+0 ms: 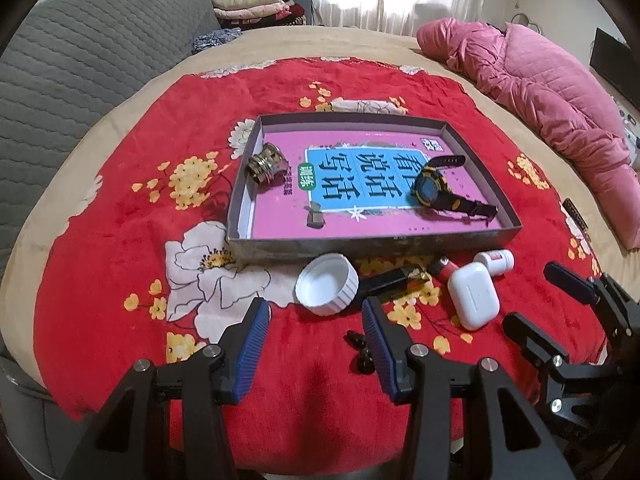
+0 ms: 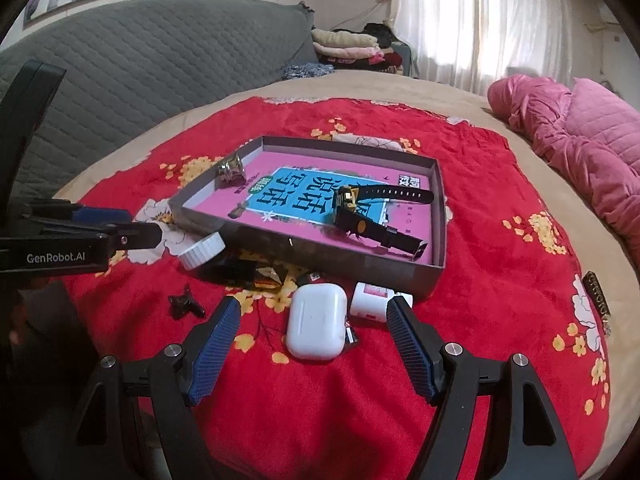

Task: Organize rigid objects
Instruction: 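Move the left tool down onto the small black clip and close it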

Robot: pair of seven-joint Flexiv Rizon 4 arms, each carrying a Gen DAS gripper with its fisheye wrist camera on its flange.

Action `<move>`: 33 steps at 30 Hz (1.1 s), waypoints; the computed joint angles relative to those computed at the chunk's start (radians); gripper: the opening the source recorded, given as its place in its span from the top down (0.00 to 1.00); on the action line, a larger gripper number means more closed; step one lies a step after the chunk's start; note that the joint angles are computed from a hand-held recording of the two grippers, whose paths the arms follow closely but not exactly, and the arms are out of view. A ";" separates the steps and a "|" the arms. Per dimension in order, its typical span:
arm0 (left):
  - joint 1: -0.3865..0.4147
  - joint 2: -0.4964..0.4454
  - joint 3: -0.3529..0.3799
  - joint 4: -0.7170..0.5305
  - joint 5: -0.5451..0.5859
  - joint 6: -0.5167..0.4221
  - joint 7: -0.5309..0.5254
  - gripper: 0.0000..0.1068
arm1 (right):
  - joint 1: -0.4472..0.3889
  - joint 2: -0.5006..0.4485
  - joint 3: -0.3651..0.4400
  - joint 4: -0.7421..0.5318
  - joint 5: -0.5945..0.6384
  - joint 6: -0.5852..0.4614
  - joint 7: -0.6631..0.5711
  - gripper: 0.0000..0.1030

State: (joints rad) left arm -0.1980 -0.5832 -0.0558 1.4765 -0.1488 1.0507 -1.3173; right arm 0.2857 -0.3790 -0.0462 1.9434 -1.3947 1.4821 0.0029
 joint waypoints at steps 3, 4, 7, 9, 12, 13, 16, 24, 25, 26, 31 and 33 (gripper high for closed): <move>0.001 0.005 -0.006 0.014 -0.001 -0.007 0.013 0.55 | 0.001 0.001 0.002 0.003 0.010 -0.001 -0.005 0.26; 0.001 0.006 -0.007 0.015 0.000 -0.009 0.016 0.55 | 0.001 0.002 0.001 0.004 0.010 -0.002 -0.005 0.26; 0.000 0.010 -0.014 0.027 -0.001 -0.014 0.036 0.55 | 0.001 0.002 0.000 0.005 0.017 0.000 -0.006 0.26; 0.001 0.013 -0.019 0.036 -0.007 -0.019 0.048 0.55 | 0.002 0.001 0.000 0.005 0.021 0.003 -0.008 0.26; 0.005 0.015 -0.027 0.047 -0.022 -0.031 0.061 0.55 | 0.004 -0.002 0.000 0.008 0.039 0.002 -0.026 0.26; 0.006 0.017 -0.028 0.051 -0.024 -0.033 0.066 0.55 | 0.006 -0.002 -0.002 0.009 0.044 0.002 -0.031 0.26; 0.012 0.016 -0.038 0.059 -0.043 -0.043 0.083 0.55 | 0.012 -0.004 -0.003 0.011 0.069 0.002 -0.050 0.26; 0.019 0.007 -0.049 0.060 -0.075 -0.081 0.111 0.55 | 0.026 -0.007 -0.022 0.017 0.086 0.011 -0.059 0.26; 0.019 0.007 -0.051 0.062 -0.079 -0.080 0.116 0.55 | 0.027 -0.007 -0.025 0.018 0.088 0.013 -0.060 0.26; 0.019 0.006 -0.055 0.063 -0.082 -0.081 0.125 0.55 | 0.028 -0.007 -0.027 0.018 0.087 0.016 -0.059 0.26; 0.009 -0.005 -0.049 0.057 -0.077 -0.095 0.137 0.55 | 0.032 -0.009 -0.031 0.020 0.094 0.018 -0.067 0.26; 0.010 -0.009 -0.049 0.056 -0.081 -0.097 0.137 0.55 | 0.034 -0.011 -0.031 0.019 0.102 0.017 -0.075 0.26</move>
